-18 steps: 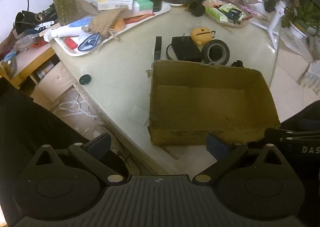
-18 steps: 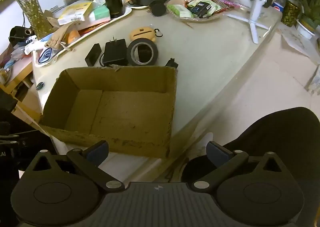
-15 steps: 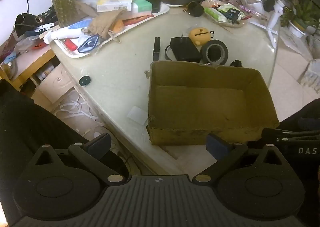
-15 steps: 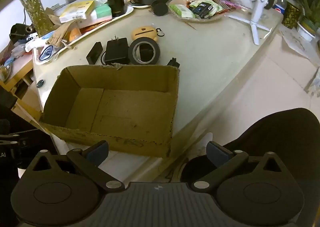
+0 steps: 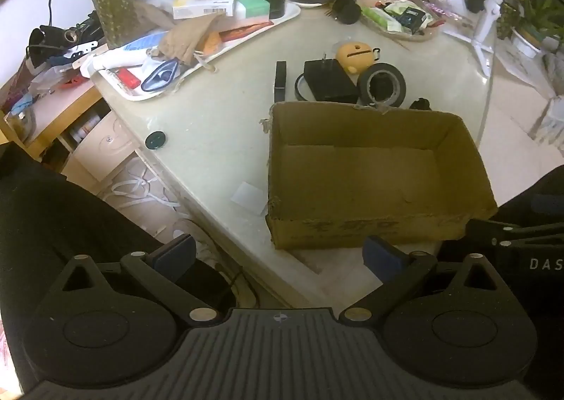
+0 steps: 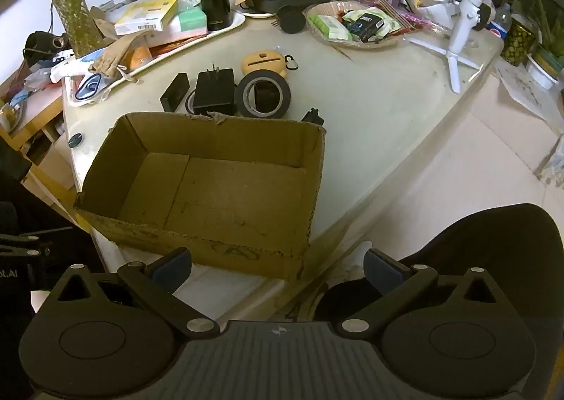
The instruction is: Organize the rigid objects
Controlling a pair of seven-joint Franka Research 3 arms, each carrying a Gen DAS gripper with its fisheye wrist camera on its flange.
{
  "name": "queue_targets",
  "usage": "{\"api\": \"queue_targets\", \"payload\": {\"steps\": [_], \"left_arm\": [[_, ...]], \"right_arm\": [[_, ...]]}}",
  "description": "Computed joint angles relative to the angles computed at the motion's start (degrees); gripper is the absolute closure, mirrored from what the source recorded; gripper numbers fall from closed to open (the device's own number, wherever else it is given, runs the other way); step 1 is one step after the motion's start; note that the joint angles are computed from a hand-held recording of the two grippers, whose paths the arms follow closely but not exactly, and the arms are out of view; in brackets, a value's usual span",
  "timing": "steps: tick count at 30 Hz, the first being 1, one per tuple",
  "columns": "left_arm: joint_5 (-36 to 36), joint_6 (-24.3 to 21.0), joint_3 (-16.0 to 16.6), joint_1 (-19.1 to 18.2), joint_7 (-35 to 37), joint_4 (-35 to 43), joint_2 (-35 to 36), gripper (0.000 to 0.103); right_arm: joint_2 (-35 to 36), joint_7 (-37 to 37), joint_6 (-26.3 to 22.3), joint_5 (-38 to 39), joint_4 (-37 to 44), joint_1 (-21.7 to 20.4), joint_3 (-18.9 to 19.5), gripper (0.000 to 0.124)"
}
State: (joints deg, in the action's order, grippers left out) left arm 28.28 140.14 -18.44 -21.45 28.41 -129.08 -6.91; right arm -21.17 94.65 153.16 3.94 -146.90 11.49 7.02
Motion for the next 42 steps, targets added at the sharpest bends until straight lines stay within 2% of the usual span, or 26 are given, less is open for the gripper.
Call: {"api": "queue_targets", "payload": {"steps": [8,14,42], "left_arm": [[-1.54,1.94,0.44,-0.09,2.37,-0.47,-0.53,0.0],[-1.15,0.63,0.2,0.04,3.52,0.42,-0.14,0.0],[3.37,1.96,-0.01,0.53,2.93,0.65,0.04,0.0]], "right_arm": [[-0.51,0.29,0.63,-0.33,-0.44,-0.12,0.21,0.021],[-0.62,0.89,0.2,-0.79,-0.29,-0.42,0.36,0.021],[-0.01,1.09,-0.21,-1.61,0.53,-0.68,0.09,0.021]]}}
